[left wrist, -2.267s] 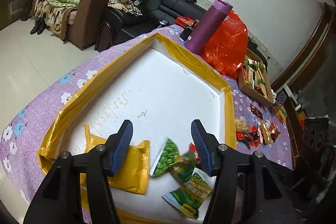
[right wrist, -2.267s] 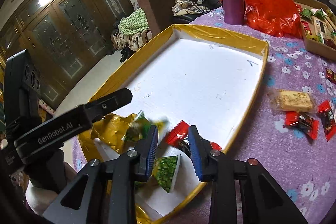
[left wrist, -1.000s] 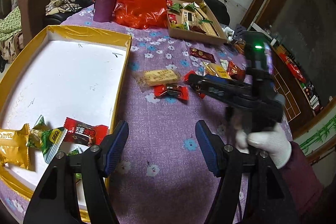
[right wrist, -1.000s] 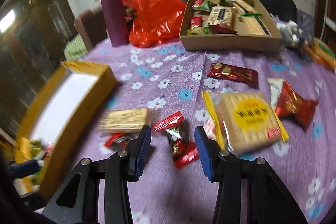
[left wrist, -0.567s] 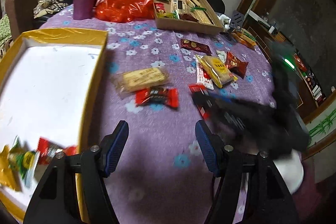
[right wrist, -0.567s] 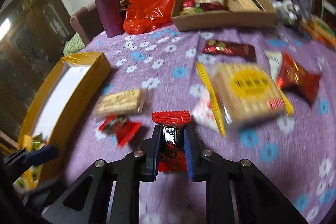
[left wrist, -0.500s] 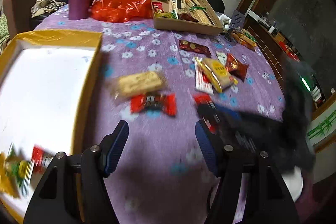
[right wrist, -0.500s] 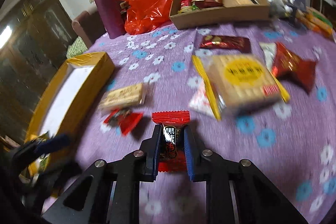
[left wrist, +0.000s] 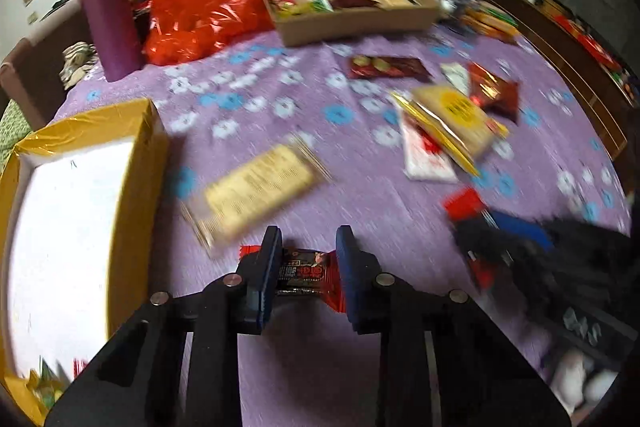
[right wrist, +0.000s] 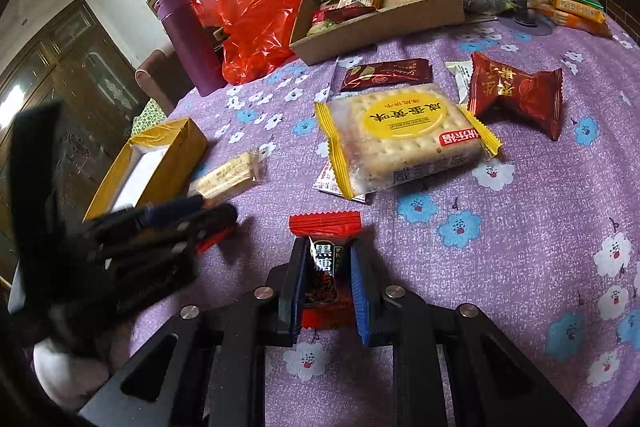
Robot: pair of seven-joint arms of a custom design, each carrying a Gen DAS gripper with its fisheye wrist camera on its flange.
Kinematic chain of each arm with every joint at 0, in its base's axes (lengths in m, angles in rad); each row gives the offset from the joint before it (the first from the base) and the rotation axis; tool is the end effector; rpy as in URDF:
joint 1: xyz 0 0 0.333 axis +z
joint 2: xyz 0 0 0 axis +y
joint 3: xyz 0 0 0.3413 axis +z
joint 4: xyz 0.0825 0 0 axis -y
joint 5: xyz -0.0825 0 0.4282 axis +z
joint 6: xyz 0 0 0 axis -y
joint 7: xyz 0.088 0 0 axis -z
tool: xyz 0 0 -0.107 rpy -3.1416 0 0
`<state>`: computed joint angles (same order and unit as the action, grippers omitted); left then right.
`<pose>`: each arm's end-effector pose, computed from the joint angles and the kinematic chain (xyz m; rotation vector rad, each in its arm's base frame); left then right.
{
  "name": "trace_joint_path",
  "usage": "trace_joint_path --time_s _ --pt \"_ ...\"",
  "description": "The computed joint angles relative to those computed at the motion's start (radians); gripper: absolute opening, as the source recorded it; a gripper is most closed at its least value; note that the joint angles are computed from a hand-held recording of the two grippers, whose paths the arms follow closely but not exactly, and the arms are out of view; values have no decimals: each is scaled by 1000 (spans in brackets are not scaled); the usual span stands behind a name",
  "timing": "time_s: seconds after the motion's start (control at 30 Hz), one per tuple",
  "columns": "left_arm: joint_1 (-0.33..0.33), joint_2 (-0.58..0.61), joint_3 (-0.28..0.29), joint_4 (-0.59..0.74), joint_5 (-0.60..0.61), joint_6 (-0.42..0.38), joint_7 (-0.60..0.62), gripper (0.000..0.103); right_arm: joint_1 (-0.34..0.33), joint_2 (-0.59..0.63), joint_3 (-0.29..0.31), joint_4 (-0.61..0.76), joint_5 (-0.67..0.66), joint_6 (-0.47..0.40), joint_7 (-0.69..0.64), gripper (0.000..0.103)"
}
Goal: Organize snacks
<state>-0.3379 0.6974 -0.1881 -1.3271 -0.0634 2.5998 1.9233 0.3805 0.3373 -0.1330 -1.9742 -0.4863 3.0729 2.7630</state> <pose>0.7435 -0.3801 0.3929 -1.1026 2.5496 -0.7807 0.6612 0.2132 0.3763 -1.2783 2.0307 -0.3796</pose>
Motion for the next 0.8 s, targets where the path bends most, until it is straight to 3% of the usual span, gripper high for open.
trace_joint_path --time_s 0.3,0.43,0.63,0.73,0.8 --pt "113 -133 -98 -193 -186 -5 130 29 3 1 -1 3 -1 -8 -2 22" --pt "99 -169 -68 -251 -196 45 110 51 12 3 -9 9 -16 -16 6 24" --pt "71 -160 -43 -248 -159 55 77 63 11 4 -9 11 -28 -19 15 24" --pt "47 -136 -32 -224 -116 47 71 64 13 3 -10 12 -36 -24 20 24" --pt "26 -126 -21 -224 -83 74 63 72 11 3 -8 12 -39 -25 22 25"
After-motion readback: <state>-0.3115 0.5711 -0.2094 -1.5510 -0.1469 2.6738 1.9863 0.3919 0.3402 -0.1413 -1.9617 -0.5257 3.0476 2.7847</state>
